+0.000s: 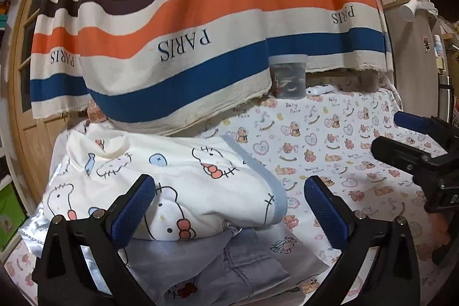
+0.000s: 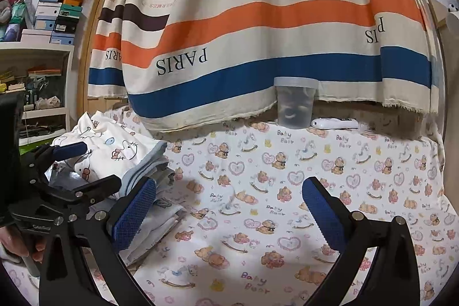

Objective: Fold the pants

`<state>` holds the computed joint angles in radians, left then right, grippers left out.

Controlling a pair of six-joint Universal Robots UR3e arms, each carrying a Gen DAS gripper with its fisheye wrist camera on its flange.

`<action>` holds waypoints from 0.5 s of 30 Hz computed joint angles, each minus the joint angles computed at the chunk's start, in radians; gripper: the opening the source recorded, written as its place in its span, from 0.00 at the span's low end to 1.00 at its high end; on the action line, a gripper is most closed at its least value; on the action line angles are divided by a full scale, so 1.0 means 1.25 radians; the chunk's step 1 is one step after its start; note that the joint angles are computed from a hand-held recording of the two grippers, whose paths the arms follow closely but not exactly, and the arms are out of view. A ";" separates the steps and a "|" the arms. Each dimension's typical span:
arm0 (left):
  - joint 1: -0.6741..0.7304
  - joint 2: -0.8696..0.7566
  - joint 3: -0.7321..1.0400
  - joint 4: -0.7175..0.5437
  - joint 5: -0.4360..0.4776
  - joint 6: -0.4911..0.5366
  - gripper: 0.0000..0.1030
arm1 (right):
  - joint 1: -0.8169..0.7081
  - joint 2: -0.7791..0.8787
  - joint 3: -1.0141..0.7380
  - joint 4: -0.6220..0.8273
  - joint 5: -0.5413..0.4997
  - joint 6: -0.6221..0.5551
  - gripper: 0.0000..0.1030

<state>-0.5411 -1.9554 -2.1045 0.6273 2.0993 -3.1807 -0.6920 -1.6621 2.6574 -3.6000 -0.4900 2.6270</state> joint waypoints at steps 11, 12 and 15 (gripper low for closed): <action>-0.068 -0.060 0.040 0.113 0.074 0.116 1.00 | 0.001 0.017 0.007 -0.058 -0.018 0.033 0.99; -0.070 -0.062 0.043 0.115 0.076 0.122 1.00 | 0.004 0.018 0.002 -0.051 -0.022 0.033 0.99; -0.075 -0.066 0.047 0.123 0.084 0.129 1.00 | 0.014 0.020 -0.006 -0.042 -0.037 0.037 0.99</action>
<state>-0.6347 -2.0380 -2.0458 0.7805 2.2041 -3.0191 -0.6749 -1.6372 2.6495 -3.6528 -0.5363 2.6729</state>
